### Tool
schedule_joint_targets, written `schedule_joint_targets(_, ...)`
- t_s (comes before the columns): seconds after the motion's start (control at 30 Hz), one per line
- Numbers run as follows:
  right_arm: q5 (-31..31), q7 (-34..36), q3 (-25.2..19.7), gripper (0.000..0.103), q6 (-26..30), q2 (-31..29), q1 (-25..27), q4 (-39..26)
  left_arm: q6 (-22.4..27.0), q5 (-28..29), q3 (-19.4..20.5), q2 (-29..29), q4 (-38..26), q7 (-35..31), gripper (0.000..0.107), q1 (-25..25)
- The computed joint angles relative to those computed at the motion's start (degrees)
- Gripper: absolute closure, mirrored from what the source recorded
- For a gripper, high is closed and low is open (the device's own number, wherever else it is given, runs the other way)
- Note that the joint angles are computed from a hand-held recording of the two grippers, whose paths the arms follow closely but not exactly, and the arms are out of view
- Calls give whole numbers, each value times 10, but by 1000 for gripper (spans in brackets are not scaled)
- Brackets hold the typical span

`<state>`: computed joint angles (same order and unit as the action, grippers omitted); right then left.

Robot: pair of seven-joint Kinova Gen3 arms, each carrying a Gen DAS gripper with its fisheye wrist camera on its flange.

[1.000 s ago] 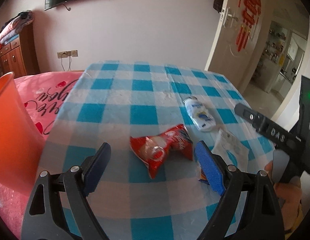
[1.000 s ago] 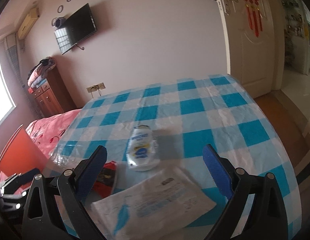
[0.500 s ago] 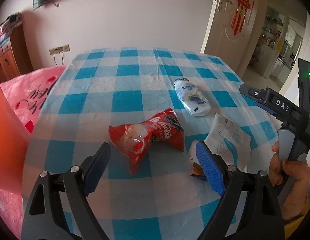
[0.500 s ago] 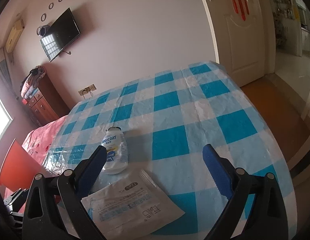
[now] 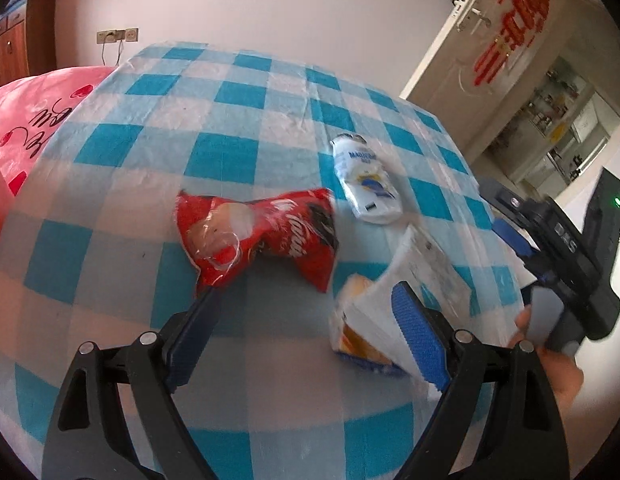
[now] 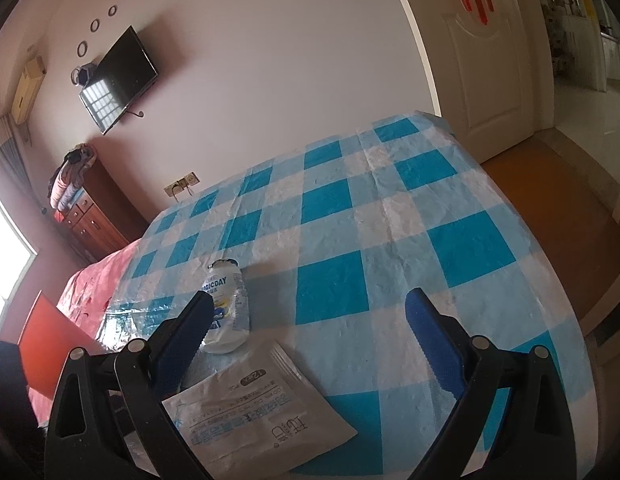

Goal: Collect trash
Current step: 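Move both tools toward the red wrapper and yogurt bottle on the table, then grasp the red snack wrapper with the left tool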

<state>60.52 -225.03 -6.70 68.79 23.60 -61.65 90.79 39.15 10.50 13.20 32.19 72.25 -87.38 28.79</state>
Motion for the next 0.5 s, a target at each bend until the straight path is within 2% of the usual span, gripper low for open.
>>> schedule_joint_targets(0.27, 7, -9, -3, 8, -6, -6, 2, 11, 21, -27, -29, 58, -99, 53, 20, 27)
schedule_joint_targets(0.5, 6, -6, -5, 8, -15, -5, 6, 11, 67, -70, -57, 109, -201, 94, 20, 63)
